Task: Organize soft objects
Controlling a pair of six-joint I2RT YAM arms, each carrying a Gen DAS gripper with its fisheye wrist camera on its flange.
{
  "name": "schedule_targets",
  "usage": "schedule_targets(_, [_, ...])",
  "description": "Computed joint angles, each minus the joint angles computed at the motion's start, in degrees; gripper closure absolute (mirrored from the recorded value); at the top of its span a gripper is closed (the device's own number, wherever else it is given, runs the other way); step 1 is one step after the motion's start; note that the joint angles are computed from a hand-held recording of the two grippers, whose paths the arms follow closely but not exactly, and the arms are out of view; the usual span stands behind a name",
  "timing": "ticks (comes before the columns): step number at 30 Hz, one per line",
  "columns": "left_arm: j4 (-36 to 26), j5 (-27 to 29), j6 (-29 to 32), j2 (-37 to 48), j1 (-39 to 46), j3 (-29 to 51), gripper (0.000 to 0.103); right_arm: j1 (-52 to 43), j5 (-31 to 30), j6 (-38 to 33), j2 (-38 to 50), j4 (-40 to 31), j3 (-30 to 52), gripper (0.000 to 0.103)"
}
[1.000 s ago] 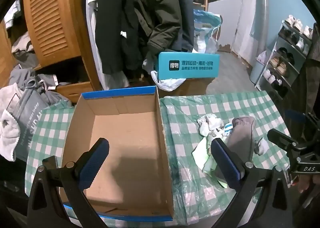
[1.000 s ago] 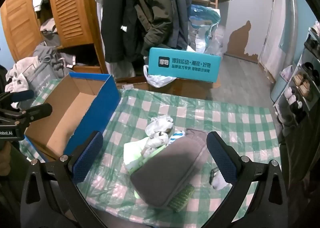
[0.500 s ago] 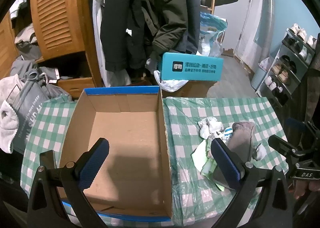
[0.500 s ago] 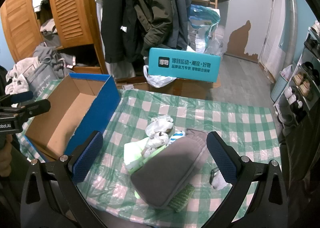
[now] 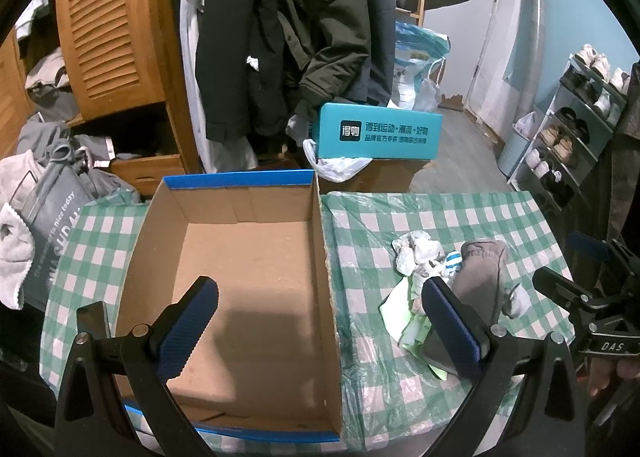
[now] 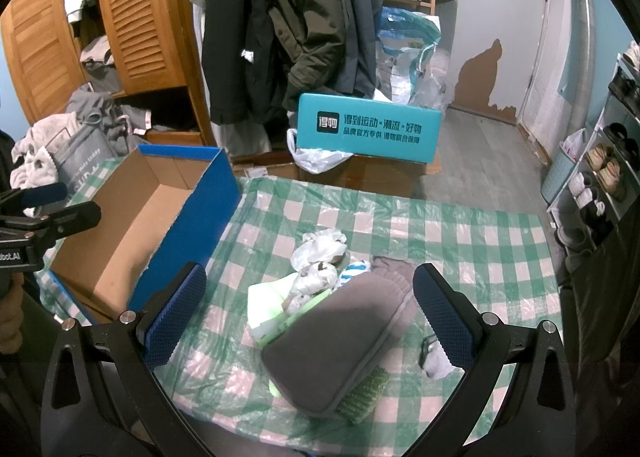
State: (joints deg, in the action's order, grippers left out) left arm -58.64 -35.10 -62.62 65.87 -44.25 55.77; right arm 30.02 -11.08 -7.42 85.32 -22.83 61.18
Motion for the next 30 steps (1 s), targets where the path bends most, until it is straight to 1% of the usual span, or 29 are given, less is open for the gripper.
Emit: schedule_targets(30, [0.3,0.1,-0.3,0.7,-0.6,0.2,0.000,0.2,0.1,0.1,0.2,0.0,-0.1,0.001])
